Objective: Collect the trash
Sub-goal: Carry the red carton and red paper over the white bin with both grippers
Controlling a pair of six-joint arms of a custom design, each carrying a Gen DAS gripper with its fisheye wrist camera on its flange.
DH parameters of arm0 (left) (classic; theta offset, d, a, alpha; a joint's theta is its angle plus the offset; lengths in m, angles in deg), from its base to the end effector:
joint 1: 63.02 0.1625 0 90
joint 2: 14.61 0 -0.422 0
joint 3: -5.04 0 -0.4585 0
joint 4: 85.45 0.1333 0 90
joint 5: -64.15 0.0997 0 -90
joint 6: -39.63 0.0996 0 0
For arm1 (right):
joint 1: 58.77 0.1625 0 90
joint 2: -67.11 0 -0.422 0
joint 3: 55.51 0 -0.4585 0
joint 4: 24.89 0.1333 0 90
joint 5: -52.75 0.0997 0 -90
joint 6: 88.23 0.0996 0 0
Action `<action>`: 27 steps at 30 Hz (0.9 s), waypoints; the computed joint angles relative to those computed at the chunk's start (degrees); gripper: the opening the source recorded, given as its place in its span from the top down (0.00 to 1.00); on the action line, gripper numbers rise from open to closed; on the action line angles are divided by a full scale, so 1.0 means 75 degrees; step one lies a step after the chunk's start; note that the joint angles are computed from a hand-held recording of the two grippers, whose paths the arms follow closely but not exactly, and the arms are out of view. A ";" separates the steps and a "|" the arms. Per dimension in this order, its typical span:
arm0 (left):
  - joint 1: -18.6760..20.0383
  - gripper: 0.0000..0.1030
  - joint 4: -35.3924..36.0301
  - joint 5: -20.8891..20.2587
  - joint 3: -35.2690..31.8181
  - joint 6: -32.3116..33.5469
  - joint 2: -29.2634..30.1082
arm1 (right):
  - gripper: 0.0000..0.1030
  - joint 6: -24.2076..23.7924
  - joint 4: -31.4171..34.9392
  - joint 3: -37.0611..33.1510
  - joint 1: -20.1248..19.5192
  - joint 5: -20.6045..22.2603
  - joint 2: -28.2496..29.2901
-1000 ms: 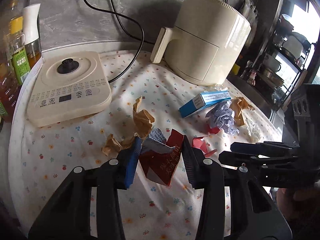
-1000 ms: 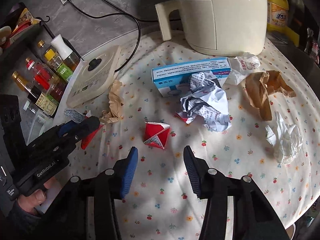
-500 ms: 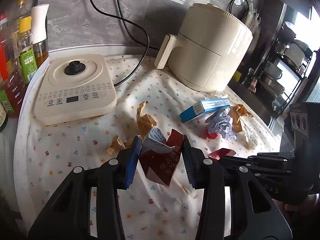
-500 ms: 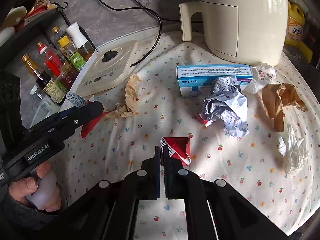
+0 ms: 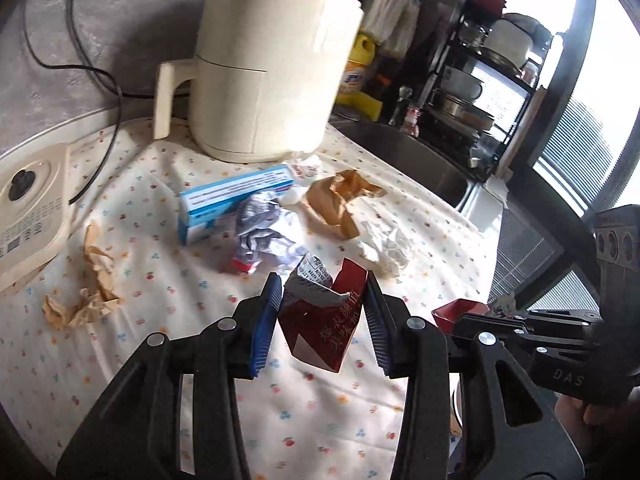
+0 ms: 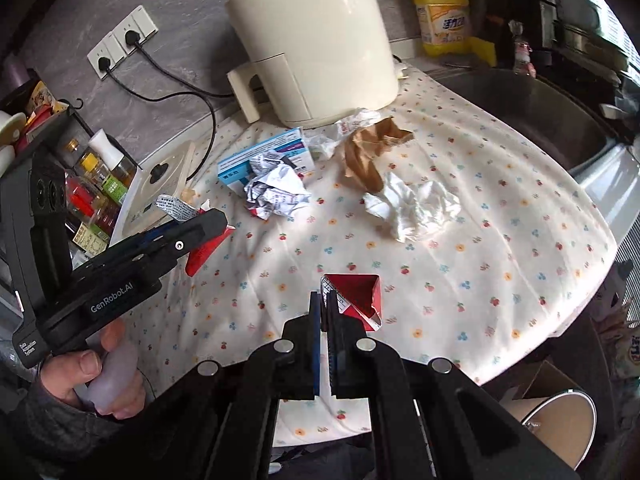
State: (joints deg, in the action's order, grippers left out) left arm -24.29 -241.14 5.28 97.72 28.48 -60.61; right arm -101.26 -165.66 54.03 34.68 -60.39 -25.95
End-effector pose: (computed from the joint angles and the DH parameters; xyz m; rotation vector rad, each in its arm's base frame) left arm -0.4537 -0.6007 0.0844 0.8195 2.6166 -0.7875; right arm 0.1272 -0.5444 0.4343 0.2098 -2.5925 0.7536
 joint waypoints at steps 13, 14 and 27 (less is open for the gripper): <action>-0.0928 0.60 0.0717 -0.1435 -0.1493 0.0174 0.1733 | 0.96 0.0070 0.0474 0.0806 -0.1976 0.0050 -0.2576; -0.0990 0.60 0.0774 -0.1522 -0.1573 0.0154 0.1841 | 0.96 -0.0007 0.0500 0.0858 -0.2161 0.0084 -0.2724; -0.1615 0.60 0.1660 -0.2167 -0.2425 -0.0820 0.3251 | 0.96 -0.1384 0.1253 0.1266 -0.5227 0.1726 -0.4055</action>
